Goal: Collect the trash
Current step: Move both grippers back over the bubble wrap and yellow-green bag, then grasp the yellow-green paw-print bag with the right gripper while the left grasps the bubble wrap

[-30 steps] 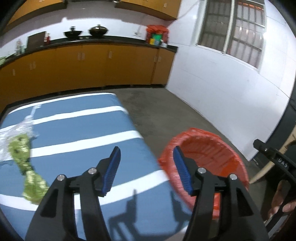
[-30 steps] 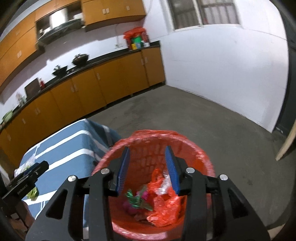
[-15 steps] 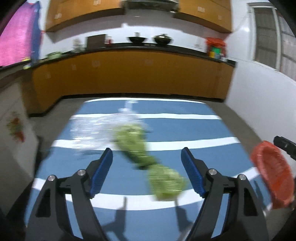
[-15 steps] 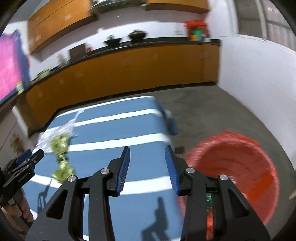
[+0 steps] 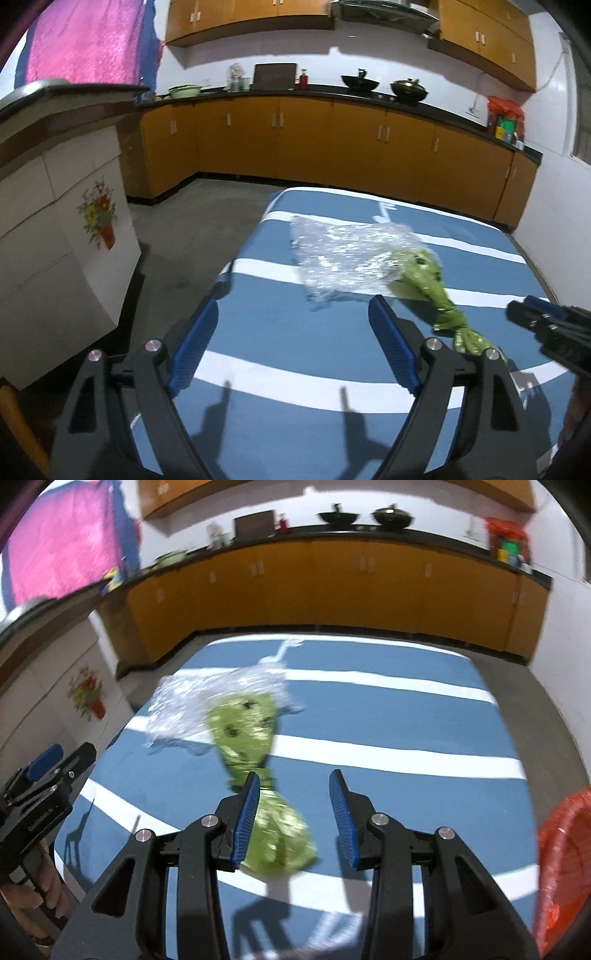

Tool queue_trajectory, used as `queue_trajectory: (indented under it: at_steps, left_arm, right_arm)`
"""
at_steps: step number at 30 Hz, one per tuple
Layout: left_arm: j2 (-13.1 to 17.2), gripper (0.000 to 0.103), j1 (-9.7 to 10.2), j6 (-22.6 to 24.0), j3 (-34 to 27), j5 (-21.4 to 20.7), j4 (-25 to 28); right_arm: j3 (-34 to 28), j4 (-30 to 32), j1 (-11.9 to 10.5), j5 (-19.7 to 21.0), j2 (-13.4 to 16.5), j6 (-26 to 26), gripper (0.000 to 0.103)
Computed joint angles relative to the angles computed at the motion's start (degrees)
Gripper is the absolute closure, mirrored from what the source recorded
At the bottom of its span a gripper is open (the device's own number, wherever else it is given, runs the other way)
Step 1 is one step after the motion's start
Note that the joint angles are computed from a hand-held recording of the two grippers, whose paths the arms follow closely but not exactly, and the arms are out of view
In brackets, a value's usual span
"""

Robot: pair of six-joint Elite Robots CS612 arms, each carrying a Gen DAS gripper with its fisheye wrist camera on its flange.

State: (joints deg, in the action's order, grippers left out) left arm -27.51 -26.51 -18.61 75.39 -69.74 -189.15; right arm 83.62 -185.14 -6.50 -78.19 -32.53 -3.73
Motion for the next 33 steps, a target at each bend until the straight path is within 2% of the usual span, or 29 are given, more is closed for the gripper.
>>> queue_trajectory:
  at_steps: [8, 15, 18, 21, 23, 27, 33]
  left_arm:
    - [0.15, 0.021, 1.10, -1.21, 0.04, 0.00, 0.59]
    - [0.56, 0.021, 1.23, -1.61, -0.64, -0.57, 1.11]
    - [0.80, 0.021, 1.17, -1.07, -1.04, -0.76, 1.24]
    - [1.04, 0.021, 1.10, -0.83, -1.53, -1.25, 1.59]
    - [1.20, 0.021, 1.04, -0.70, -1.89, -1.52, 1.84]
    - [1.64, 0.021, 0.98, -0.16, -3.04, -2.35, 2.79]
    - [2.86, 0.019, 0.93, 1.56, -6.37, -3.52, 5.31]
  right_arm:
    - [-4.44, 5.31, 1.58, -0.09, 2.52, -1.26, 0.063]
    - [-6.73, 8.34, 2.17, -2.07, 3.89, -2.40, 0.063]
    - [-7.19, 9.76, 2.07, -2.51, 4.08, -3.14, 0.064]
    - [-6.80, 10.12, 1.93, -3.41, 3.90, -3.98, 0.077]
    - [-6.30, 9.90, 1.69, -3.52, 3.67, -3.77, 0.081]
    - [-4.71, 9.02, 0.95, -4.31, 2.91, -3.18, 0.082]
    - [-2.20, 6.43, -0.69, -8.30, 2.07, -0.66, 0.083]
